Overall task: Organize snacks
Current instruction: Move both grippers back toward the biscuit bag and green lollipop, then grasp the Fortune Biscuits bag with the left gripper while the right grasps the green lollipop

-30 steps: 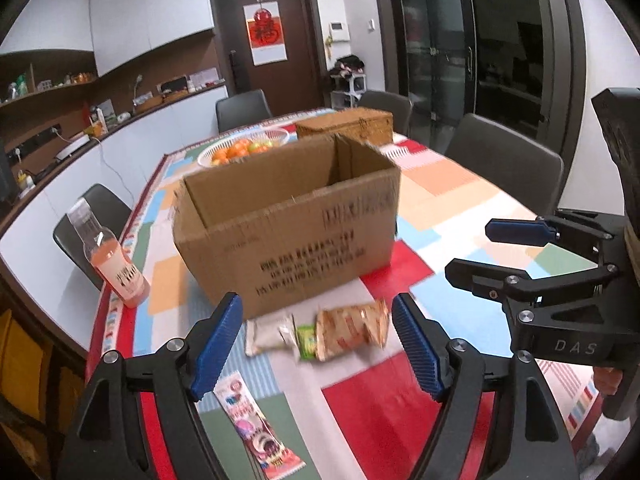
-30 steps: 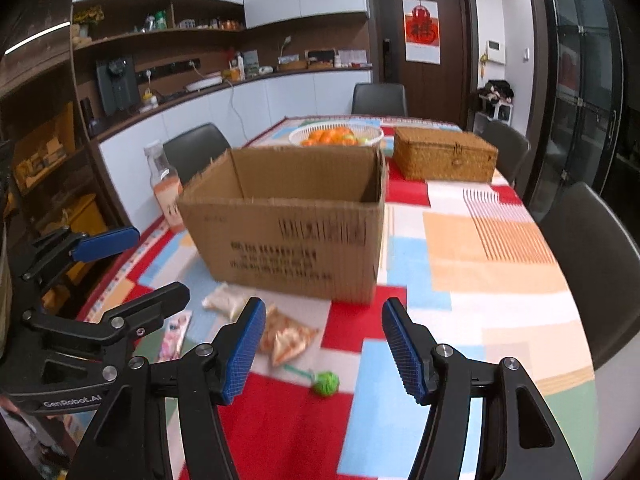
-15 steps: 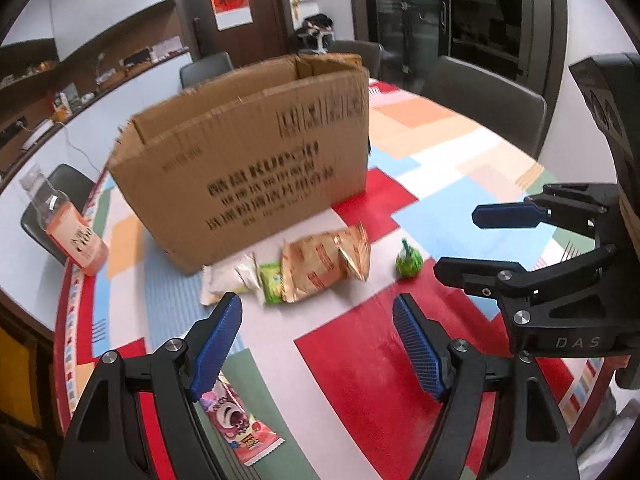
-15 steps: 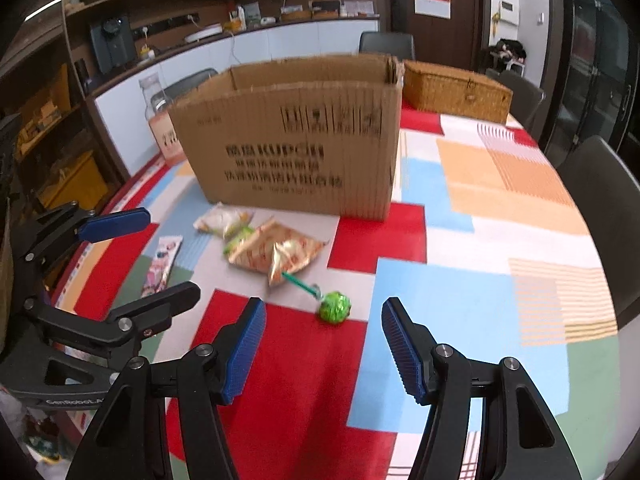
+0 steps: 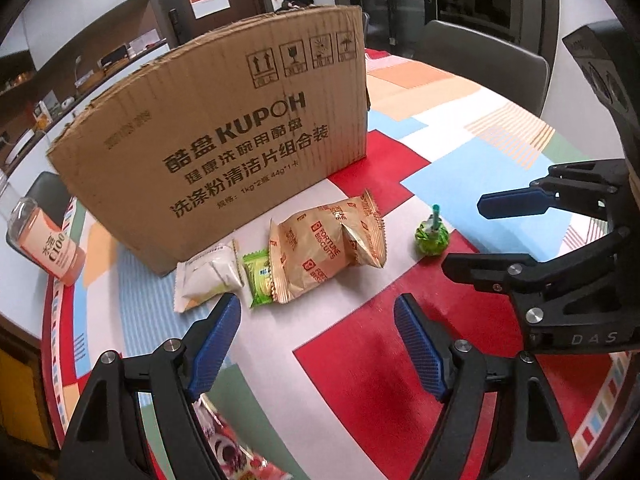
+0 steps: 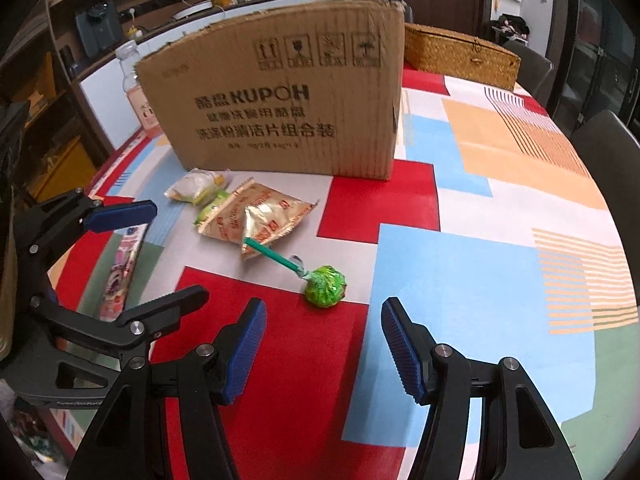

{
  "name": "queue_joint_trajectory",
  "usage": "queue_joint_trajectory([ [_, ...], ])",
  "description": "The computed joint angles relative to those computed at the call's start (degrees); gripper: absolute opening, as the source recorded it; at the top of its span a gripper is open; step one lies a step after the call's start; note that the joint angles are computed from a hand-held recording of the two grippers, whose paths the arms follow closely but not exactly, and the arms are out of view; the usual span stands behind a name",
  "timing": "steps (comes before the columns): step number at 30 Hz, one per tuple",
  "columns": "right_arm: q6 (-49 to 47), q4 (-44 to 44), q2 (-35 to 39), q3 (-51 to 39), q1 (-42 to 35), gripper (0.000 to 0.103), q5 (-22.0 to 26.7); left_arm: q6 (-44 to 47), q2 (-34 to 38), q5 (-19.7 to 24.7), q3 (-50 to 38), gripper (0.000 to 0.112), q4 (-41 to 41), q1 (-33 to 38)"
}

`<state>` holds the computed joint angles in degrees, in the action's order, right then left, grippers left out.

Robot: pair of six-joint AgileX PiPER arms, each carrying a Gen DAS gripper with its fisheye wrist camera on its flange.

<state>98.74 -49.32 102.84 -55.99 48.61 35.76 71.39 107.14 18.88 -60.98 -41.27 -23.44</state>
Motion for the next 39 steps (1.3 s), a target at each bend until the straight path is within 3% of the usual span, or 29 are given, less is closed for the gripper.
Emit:
queue_joint_trajectory([
  [10,-1.3,0.3,1.0,-0.2,-2.4,0.051,-2.8,-4.5,5.0,-2.2,-4.8,0.079,5.7,-2.6],
  [22,-0.9,-0.3,0.9,1.4,-5.3,0.038,-7.3,-17.5,9.8,-3.2,-10.3,0.077,15.8,-6.0],
  [29,-1.1,-0.2,2.0,1.0,-5.7,0.028,-9.2,-17.2,12.0,1.5,-14.1,0.055,13.5,-5.7],
  [33,2.5,-2.4,1.8,1.7,-5.8,0.027,-10.4,-14.0,11.4,2.2,-13.3,0.043,9.4,-4.8],
  [39,8.7,-6.1,0.5,2.9,-5.3,0.027,-10.5,-11.2,8.9,2.7,-11.0,0.038,4.4,-3.6],
])
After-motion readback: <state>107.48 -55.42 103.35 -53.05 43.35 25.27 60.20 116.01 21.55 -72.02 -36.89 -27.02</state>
